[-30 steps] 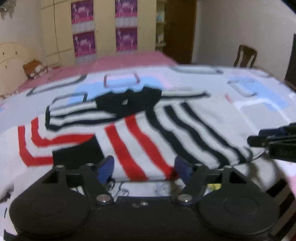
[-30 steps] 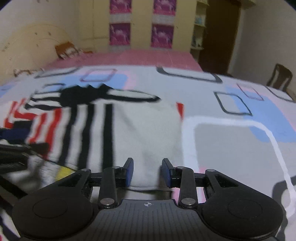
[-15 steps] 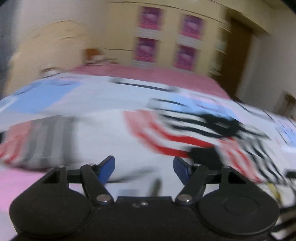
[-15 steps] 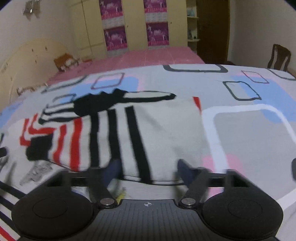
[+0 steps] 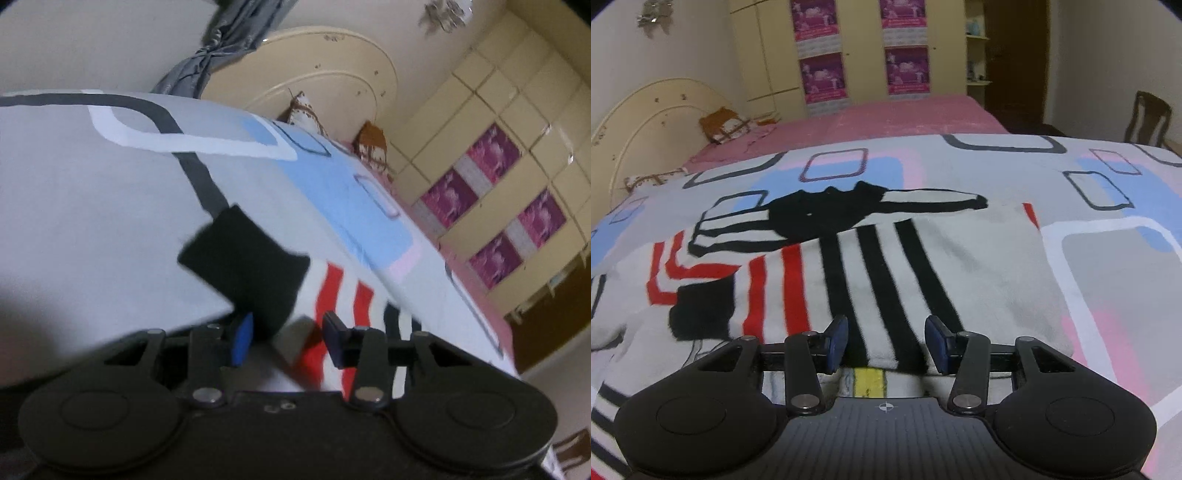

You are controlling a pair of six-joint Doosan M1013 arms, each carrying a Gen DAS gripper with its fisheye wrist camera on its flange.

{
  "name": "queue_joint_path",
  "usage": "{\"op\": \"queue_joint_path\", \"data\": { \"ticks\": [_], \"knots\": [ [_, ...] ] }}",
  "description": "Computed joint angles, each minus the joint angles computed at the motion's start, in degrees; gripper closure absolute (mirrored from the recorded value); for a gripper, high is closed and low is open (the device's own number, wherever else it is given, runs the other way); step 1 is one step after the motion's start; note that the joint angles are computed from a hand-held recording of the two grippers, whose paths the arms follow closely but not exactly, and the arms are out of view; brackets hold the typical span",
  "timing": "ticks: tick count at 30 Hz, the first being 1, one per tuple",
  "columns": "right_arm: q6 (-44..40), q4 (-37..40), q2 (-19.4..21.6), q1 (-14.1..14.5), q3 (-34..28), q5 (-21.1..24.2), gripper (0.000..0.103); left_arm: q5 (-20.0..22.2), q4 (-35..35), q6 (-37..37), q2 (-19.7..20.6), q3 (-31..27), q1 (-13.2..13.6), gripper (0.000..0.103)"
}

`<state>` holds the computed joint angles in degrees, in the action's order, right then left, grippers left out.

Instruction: Fold small clothes

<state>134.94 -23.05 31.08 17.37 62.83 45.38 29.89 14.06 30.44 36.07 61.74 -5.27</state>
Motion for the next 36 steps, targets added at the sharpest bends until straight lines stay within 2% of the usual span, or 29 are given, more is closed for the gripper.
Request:
{"op": "queue_joint_path", "data": {
  "ticks": [3, 4, 7, 10, 12, 15, 19, 22, 26, 31, 33, 34, 35, 36],
  "knots": [
    [3.09, -2.38, 0.46, -0.01, -0.82, 1.91, 0.056, -1.63, -0.78, -2.94, 0.83, -0.60, 0.59, 0.078],
    [3.67, -2.86, 0.63, -0.05, -1.15, 2.86, 0.056, -1.52, -2.05, -2.23, 0.89, -0.72, 0.64, 0.098],
    [4.90, -3.13, 0.35, -0.37, -0.81, 3.44, 0.056, -5.08, -0.31, 0.64, 0.05, 0.24, -0.18, 0.098],
    [6.04, -3.74, -0.34, -0.57, 0.26, 3.18, 0.056, -7.19, -7.92, 14.44, 0.36, -1.71, -1.66, 0.098],
    [6.69, -3.84, -0.76, -0.74, 0.94, 2.79, 0.056, -7.05, -16.47, 26.45, 1.21, -4.13, -3.02, 0.098],
    [8.00, -4.28, -1.61, -0.98, 2.19, 1.89, 0.056, -4.26, -27.47, 41.83, 3.20, -8.77, -5.30, 0.098],
    [9.01, -4.89, -3.03, -1.38, 4.14, 0.33, 0.056, 1.38, -33.28, 54.39, 6.49, -15.46, -9.00, 0.098],
    [10.63, -4.17, -4.07, -2.14, 5.62, -1.17, 0.056, 8.00, -32.58, 57.69, 9.56, -21.39, -12.16, 0.098],
    [12.21, -2.06, -5.24, -3.30, 7.15, -3.56, 0.056, 12.81, -30.17, 62.25, 13.29, -27.69, -16.26, 0.098],
    [12.18, -0.45, -7.06, -4.30, 9.47, -5.82, 0.056, 20.85, -29.30, 64.95, 18.62, -35.78, -19.18, 0.098],
    [11.53, 1.04, -7.78, -4.81, 10.45, -6.41, 0.056, 24.60, -29.33, 66.04, 20.57, -38.72, -19.94, 0.097],
    [10.96, 2.19, -8.09, -5.14, 10.87, -6.66, 0.056, 26.30, -29.83, 67.02, 20.72, -38.92, -20.14, 0.087],
    [10.19, 3.64, -8.40, -5.52, 11.30, -7.11, 0.056, 26.32, -30.66, 68.41, 20.70, -38.42, -20.26, 0.069],
    [9.79, 4.67, -8.77, -5.82, 11.85, -7.76, 0.056, 24.15, -32.62, 71.13, 19.41, -35.52, -20.23, 0.060]
  ]
}}
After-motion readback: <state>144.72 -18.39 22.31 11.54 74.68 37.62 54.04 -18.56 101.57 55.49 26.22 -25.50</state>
